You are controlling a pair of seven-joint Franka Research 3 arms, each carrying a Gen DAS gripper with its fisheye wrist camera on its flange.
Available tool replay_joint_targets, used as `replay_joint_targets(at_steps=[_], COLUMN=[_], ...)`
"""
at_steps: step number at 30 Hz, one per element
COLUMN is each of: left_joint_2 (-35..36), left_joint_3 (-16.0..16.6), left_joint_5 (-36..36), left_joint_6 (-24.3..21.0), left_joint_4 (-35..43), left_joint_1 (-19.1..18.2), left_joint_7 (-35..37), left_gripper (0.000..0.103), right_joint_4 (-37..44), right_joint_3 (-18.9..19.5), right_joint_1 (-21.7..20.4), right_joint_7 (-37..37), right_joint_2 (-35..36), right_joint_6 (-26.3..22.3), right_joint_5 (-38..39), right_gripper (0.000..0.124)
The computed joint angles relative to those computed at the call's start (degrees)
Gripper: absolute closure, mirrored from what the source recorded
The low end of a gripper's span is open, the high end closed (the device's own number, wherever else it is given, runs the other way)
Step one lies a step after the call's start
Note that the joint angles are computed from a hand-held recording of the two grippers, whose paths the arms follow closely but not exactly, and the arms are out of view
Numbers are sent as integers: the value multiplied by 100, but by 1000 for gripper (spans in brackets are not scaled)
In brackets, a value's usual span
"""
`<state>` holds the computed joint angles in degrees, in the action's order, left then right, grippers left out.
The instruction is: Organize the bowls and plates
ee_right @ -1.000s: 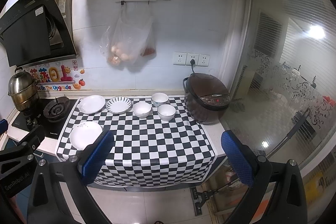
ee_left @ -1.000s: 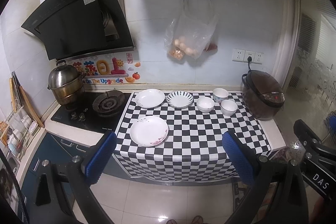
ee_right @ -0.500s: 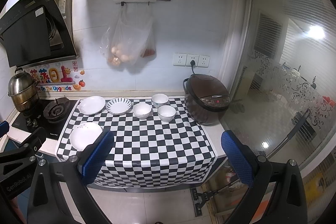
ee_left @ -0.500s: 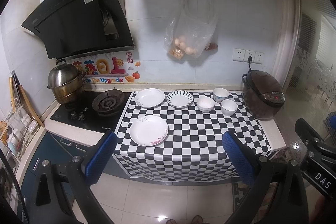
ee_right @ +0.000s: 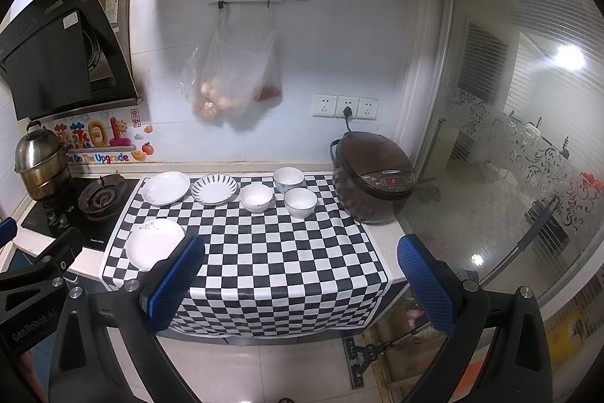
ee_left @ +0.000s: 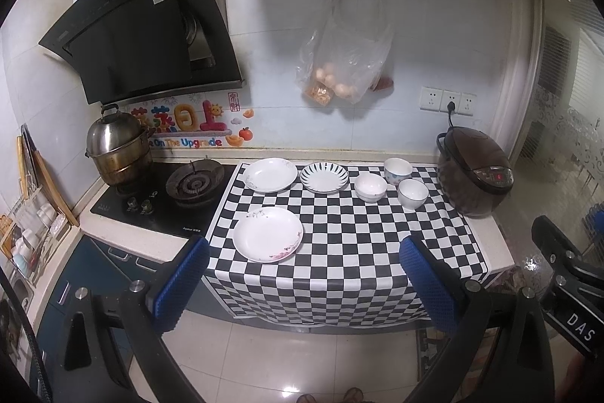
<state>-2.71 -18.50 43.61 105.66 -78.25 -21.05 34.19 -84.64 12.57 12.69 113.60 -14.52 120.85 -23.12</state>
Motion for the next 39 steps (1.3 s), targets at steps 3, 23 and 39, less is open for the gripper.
replay_joint_targets(at_steps=[3,23,39], left_joint_2=[10,-2,285], left_joint_3=[4,106,699], left_joint_5=[-7,-158,-406], left_joint_6=[-11,142,1053], left_joint_4=[24,-29,-583], left_joint_1=[-1,110,912], left_joint_7=[21,193,833], left_gripper=[0,0,0], right_joint_4=[3,177,1024], right_joint_3=[-5,16,-451], right_joint_1=[1,69,836], right_joint_7=[5,164,528], right_joint_2=[0,226,2048], right_joint_6=[4,-75,135], right_joint_5=[6,-88,563], right_gripper=[21,21,21])
